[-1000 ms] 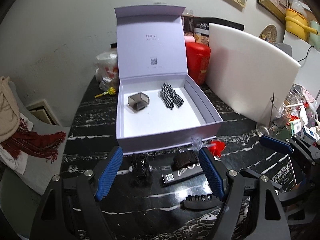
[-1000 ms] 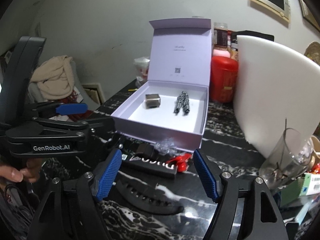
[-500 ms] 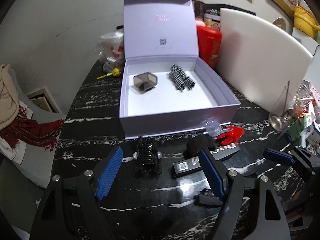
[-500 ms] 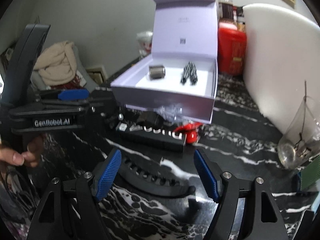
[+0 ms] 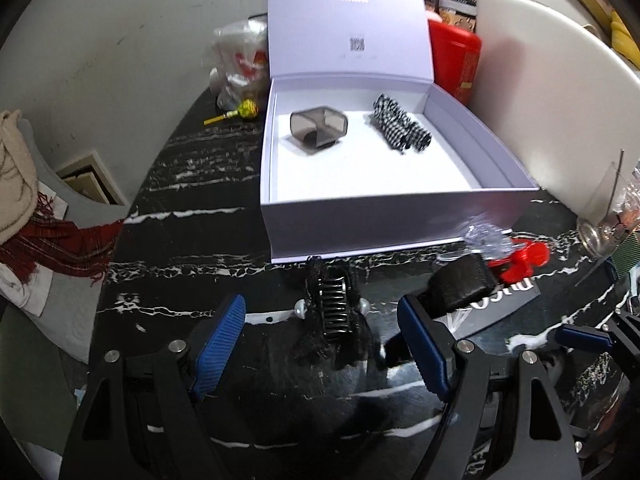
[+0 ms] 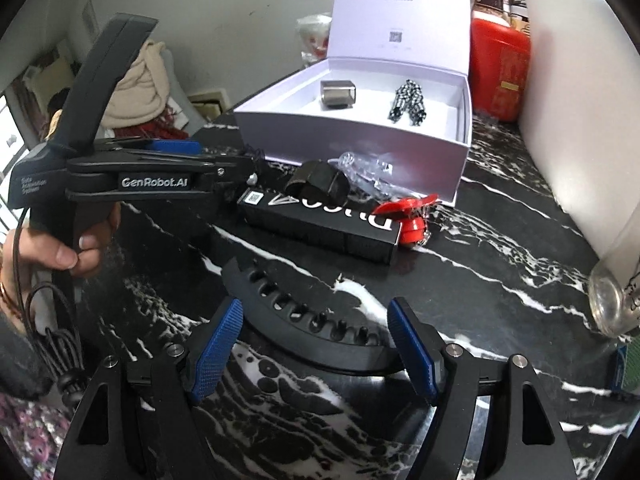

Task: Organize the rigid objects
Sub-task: 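Grasp the black claw clip with the left gripper while the right grasps the black headband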

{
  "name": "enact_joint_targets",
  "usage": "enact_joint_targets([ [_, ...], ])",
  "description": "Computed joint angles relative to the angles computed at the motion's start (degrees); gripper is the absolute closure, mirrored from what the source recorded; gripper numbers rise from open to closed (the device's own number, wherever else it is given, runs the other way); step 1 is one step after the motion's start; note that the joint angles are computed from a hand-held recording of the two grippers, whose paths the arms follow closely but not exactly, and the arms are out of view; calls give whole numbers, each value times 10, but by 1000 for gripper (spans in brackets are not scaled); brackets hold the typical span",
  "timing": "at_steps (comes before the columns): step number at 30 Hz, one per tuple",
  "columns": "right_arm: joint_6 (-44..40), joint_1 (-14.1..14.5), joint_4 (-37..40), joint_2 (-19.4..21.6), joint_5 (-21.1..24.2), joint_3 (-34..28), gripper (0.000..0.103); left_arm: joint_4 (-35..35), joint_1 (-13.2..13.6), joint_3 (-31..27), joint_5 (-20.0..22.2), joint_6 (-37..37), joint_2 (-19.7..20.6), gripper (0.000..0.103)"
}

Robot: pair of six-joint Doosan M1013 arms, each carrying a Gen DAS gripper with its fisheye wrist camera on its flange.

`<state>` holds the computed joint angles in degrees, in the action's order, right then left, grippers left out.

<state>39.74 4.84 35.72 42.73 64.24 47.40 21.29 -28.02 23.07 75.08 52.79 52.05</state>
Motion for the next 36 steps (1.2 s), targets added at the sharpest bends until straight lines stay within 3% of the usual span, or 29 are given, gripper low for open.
enact_joint_targets([
  [6, 5, -1, 5, 14, 25, -23, 28, -8, 4, -14, 5, 8, 11, 25],
  [10, -1, 0, 3, 16, 27, -25, 29, -50, 11, -25, 11, 23, 18, 36],
  [16, 7, -1, 14, 23, 48, -35, 42, -39, 10, -29, 14, 30, 24, 45],
  [19, 26, -2, 18, 35, 69, -56, 56, -43, 11, -28, 7, 38, 24, 55],
  [20, 31, -2, 18, 35, 69, -58, 60, -42, 10, -28, 6, 39, 24, 60],
  [23, 41, -1, 13, 29, 49, -48, 64, -43, 11, -40, 17, 40, 29, 60],
  [32, 58, -7, 15, 9, 9, -10, 64, -59, 7, 54, -20, 18, -23, 60],
  [36, 58, -13, 29, 4, 14, 3, 62, -80, 5, 101, -43, 1, -50, 60],
])
